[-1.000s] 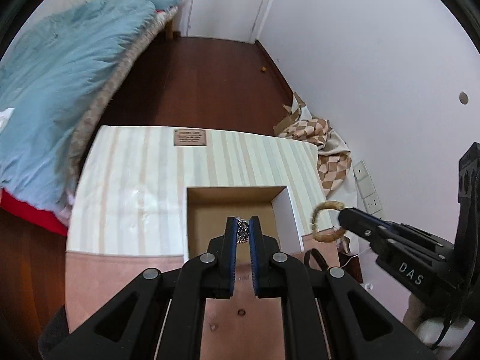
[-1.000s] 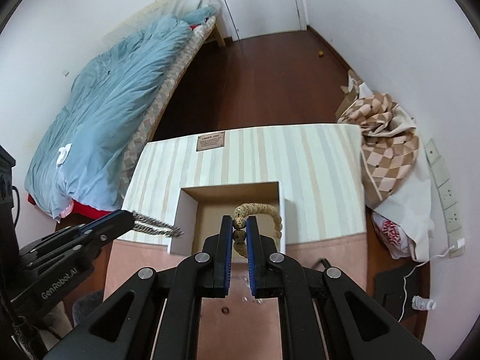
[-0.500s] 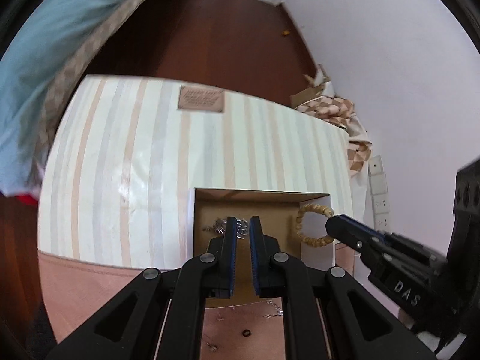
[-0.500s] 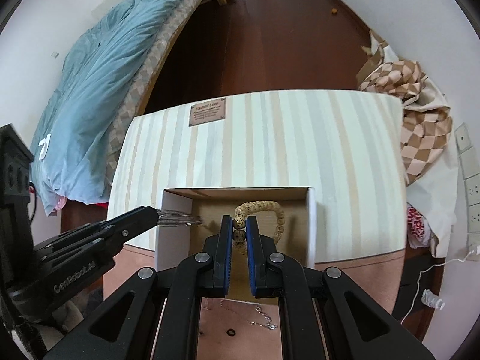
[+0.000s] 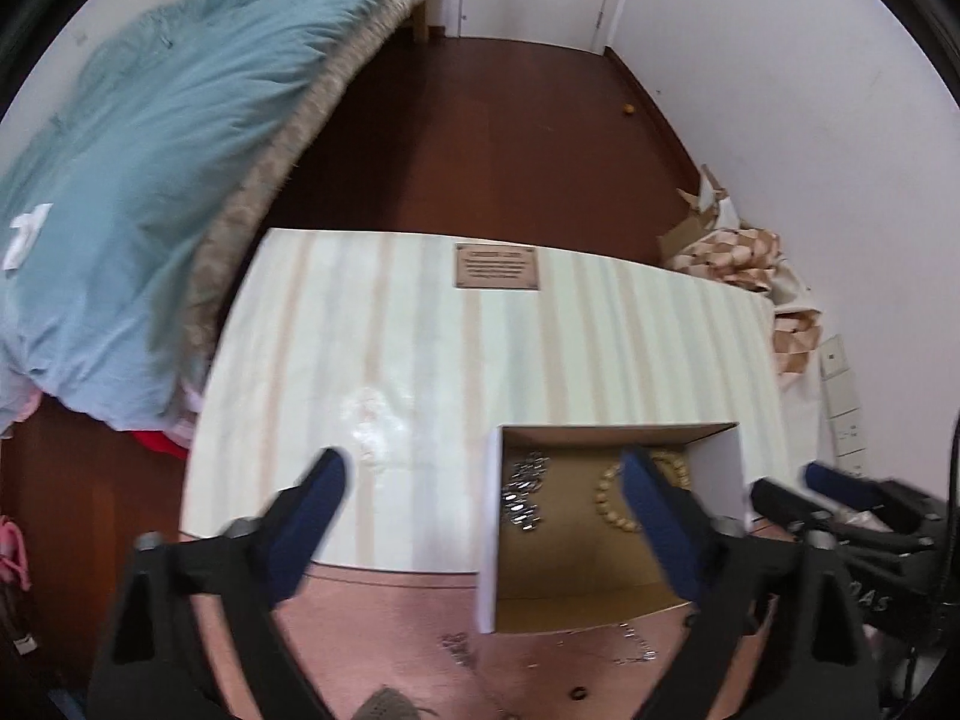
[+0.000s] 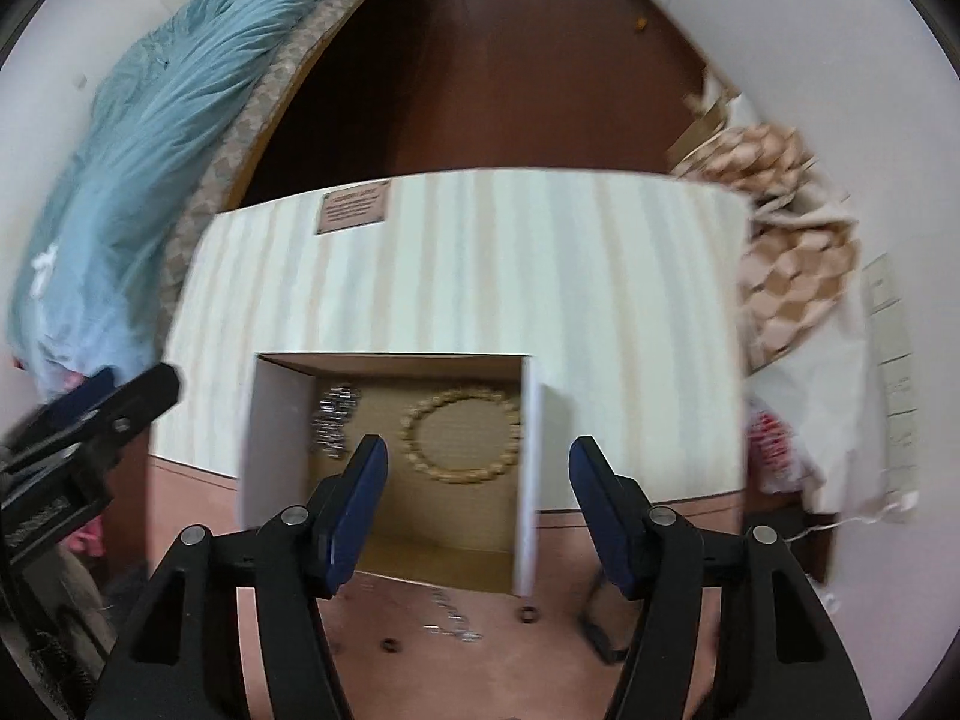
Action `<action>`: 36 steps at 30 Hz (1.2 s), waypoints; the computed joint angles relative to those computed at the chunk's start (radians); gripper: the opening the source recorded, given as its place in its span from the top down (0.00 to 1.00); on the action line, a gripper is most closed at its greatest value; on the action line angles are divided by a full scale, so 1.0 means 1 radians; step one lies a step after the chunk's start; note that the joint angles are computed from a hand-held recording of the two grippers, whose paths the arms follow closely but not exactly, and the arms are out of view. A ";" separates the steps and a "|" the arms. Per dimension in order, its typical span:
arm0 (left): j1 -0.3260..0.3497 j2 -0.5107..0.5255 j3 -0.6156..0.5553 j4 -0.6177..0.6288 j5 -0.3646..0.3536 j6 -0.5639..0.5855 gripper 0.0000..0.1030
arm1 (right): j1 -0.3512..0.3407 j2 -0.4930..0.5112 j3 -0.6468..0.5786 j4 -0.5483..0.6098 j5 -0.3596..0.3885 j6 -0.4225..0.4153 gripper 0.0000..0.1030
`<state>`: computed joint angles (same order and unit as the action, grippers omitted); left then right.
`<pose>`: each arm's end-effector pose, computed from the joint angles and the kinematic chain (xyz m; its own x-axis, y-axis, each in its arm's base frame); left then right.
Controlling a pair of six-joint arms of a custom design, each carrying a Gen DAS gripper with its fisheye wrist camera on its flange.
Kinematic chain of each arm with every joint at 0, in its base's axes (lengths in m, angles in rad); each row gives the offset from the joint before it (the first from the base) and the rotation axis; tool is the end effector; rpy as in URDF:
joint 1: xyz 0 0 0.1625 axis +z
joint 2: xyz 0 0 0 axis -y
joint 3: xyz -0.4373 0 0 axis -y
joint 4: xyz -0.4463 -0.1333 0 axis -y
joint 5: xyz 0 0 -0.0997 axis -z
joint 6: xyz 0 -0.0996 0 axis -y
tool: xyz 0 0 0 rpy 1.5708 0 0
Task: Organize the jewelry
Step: 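Open both tools to drop the bracelets into the box, then withdraw both open tools from the box back over the table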
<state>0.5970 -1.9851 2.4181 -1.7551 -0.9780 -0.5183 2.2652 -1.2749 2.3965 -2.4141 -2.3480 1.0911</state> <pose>-0.1463 -0.3279 0.2709 -0.7033 0.3931 -0.5923 0.5217 0.8514 -0.0544 0.3032 -0.2650 0.0831 -0.7418 0.3766 0.5549 0.0926 0.8770 -0.4714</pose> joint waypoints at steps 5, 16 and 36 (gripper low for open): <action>-0.064 -0.109 0.059 0.100 0.072 -0.055 0.01 | 0.062 0.036 -0.032 0.205 -0.048 0.151 0.01; -0.146 -0.238 0.102 0.288 0.061 -0.161 0.01 | 0.119 0.113 -0.013 0.195 -0.047 0.278 0.01; -0.564 -0.458 -0.018 0.784 0.010 -0.553 0.01 | 0.419 0.094 -0.208 0.698 -0.080 0.670 0.01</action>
<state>0.0333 -2.4430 2.4001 -0.9708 -0.9683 -1.0709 2.6846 -1.1805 2.1883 -1.7162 -2.4277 1.7607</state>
